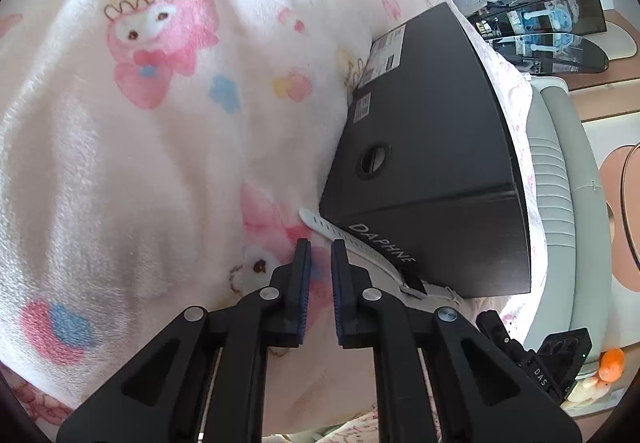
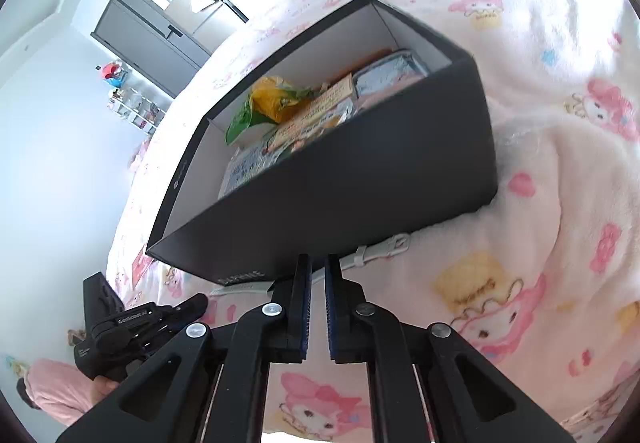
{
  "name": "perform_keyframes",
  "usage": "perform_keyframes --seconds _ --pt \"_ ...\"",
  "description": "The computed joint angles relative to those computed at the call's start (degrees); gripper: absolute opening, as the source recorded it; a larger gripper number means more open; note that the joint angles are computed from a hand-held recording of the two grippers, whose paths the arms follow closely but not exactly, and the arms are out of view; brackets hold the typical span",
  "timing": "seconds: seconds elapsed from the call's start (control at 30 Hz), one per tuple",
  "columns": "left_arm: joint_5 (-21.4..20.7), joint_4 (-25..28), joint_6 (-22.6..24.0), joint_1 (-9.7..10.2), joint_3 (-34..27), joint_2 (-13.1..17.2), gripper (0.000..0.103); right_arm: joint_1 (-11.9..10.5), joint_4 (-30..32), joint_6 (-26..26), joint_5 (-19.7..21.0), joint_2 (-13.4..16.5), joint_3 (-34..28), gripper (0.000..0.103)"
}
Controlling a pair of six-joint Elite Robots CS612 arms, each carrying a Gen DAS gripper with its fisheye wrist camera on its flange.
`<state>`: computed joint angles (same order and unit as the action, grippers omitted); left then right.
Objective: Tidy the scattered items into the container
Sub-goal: 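Carry the white watch with both tools up to the black box rim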
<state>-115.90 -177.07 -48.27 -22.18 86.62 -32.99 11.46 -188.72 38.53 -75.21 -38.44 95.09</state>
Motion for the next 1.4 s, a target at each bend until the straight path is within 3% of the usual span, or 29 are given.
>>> perform_keyframes --seconds 0.07,0.13,0.17,0.23,0.37,0.5,0.67,0.87,0.93,1.03,1.1,1.17,1.27,1.4 --pt "-0.33 -0.37 -2.08 -0.11 0.1 0.12 0.012 -0.44 1.37 0.1 4.29 0.63 -1.36 0.006" --pt "-1.42 -2.15 -3.84 -0.01 -0.12 0.61 0.021 -0.35 1.03 -2.15 10.42 1.21 -1.96 0.006" --pt "-1.75 -2.94 -4.04 0.01 -0.33 0.86 0.028 -0.03 2.39 -3.51 10.83 1.31 -2.63 0.006" --pt "-1.71 -3.68 -4.91 -0.09 -0.97 1.35 0.032 0.63 5.06 -4.48 7.95 0.84 -3.1 0.009" --pt "-0.55 -1.94 -6.02 -0.02 -2.52 1.98 0.033 -0.16 7.7 2.27 6.15 1.02 -2.66 0.014" --pt "0.01 -2.84 -6.18 -0.24 -2.58 2.35 0.032 -1.66 3.04 8.21 6.03 1.18 -0.43 0.015" --pt "1.48 -4.32 -8.24 -0.31 -1.44 1.83 0.032 -1.44 -0.28 8.46 4.82 1.7 -1.28 0.04" --pt "6.01 -6.47 -9.26 -0.79 0.29 1.07 0.027 -0.48 3.53 5.98 1.48 2.73 -3.66 0.04" --pt "5.59 -6.1 -9.72 -0.71 -0.6 1.8 0.027 -0.21 5.19 2.94 0.44 3.55 -5.0 0.04" --pt "7.12 -4.39 -8.74 -1.0 -2.57 3.11 0.022 0.16 4.45 2.83 -0.37 4.1 -5.42 0.039" --pt "7.75 -1.84 -6.44 -1.23 -2.94 2.78 0.011 0.55 4.59 1.73 -1.81 3.88 -5.56 0.026" --pt "8.42 -0.74 -4.97 -1.49 -2.25 1.58 0.006 0.71 5.04 0.27 -2.7 3.68 -5.72 0.019" --pt "8.81 -4.94 -3.05 -1.69 -0.23 -0.18 0.004 0.74 2.44 0.44 -3.07 3.55 -5.15 0.011" --pt "11.33 -6.45 0.81 -2.27 1.62 -2.26 0.002 0.85 -1.82 0.48 -0.77 3.18 -4.78 0.007"
